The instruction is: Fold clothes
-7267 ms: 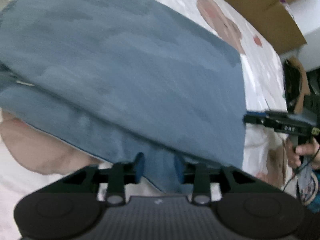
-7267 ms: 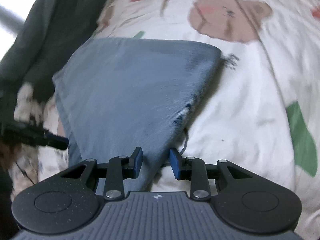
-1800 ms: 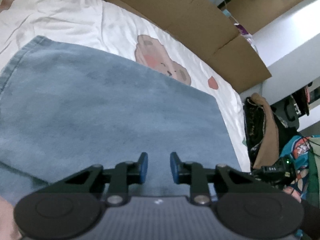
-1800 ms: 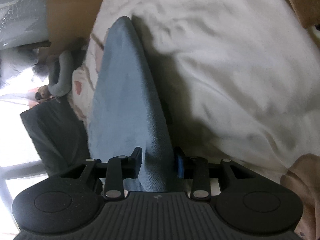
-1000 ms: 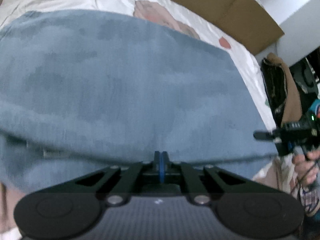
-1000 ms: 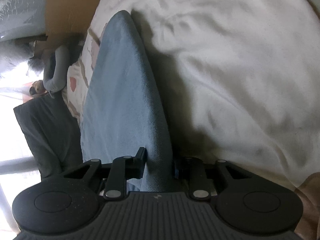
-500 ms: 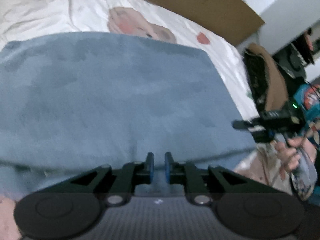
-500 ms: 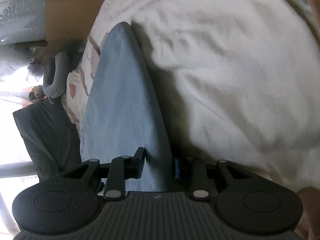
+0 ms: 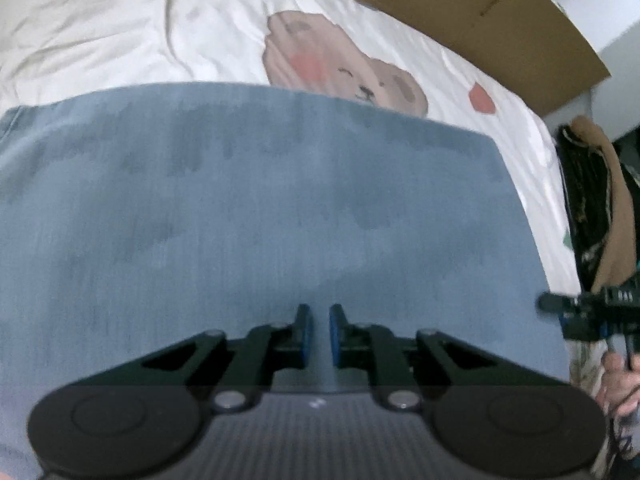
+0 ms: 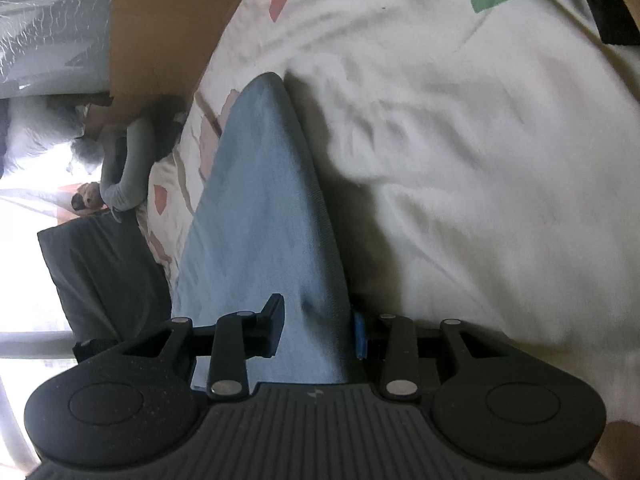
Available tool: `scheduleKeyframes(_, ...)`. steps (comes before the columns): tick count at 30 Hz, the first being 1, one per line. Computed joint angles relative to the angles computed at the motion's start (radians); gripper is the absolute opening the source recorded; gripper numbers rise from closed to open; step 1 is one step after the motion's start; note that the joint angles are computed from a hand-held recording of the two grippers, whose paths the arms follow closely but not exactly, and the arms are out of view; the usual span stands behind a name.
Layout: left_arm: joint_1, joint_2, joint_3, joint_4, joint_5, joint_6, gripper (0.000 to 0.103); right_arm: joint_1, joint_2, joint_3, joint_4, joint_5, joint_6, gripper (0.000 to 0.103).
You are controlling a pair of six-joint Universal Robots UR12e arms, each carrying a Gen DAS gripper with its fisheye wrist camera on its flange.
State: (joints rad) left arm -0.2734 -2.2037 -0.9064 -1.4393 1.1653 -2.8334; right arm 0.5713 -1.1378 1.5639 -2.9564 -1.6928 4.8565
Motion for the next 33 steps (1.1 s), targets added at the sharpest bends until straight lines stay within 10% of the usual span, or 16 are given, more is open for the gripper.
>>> scheduleKeyframes(25, -0.031, -0.206, 0.301, 0.053, -0.002, -0.119, 0.011, -0.005, 0.011, -0.013, 0.023, 0.009, -0.020, 0.036)
scheduleKeyframes(33, -0.032, -0.197, 0.270, 0.112, -0.016, -0.133, 0.011, -0.007, 0.012, -0.023, 0.040, 0.015, -0.045, 0.035)
